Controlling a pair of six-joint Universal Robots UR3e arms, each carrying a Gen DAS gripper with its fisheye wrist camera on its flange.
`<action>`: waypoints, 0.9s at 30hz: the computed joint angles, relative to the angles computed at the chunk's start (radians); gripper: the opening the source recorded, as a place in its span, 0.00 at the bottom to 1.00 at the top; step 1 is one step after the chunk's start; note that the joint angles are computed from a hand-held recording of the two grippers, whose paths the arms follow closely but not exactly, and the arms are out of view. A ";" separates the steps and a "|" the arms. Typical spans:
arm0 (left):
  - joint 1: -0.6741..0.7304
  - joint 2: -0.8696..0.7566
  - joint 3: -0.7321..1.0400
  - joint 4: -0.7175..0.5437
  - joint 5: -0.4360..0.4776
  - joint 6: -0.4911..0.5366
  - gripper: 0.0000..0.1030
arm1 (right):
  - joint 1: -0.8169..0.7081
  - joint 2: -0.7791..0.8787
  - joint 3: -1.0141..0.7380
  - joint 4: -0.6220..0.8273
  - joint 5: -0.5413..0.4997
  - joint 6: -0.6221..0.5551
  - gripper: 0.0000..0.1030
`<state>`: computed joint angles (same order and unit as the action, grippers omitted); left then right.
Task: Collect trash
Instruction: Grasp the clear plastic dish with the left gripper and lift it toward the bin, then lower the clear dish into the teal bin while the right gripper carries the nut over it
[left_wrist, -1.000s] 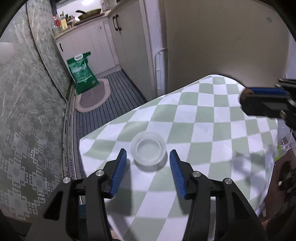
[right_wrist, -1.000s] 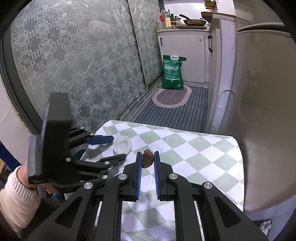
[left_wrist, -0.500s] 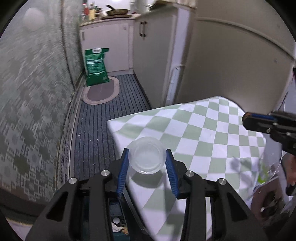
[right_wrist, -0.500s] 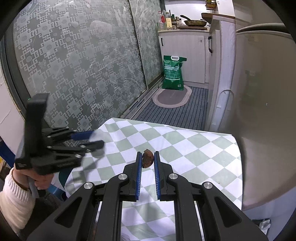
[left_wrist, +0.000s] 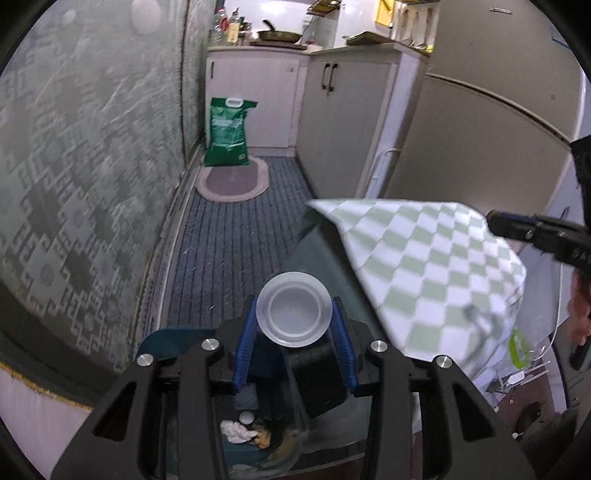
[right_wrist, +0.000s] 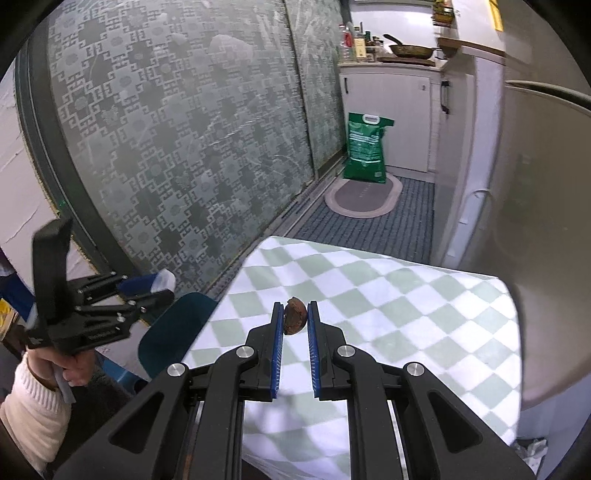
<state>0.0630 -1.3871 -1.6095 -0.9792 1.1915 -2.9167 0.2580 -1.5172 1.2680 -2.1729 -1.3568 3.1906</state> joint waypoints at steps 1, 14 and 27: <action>0.026 0.018 -0.029 0.000 -0.014 0.015 0.40 | 0.014 0.011 -0.010 0.000 -0.008 0.008 0.12; 0.214 0.073 -0.276 0.024 -0.024 0.174 0.40 | 0.171 0.275 -0.347 0.087 -0.064 0.063 0.12; 0.275 -0.014 -0.403 0.018 0.067 0.284 0.40 | 0.288 0.654 -0.888 0.332 -0.081 0.060 0.12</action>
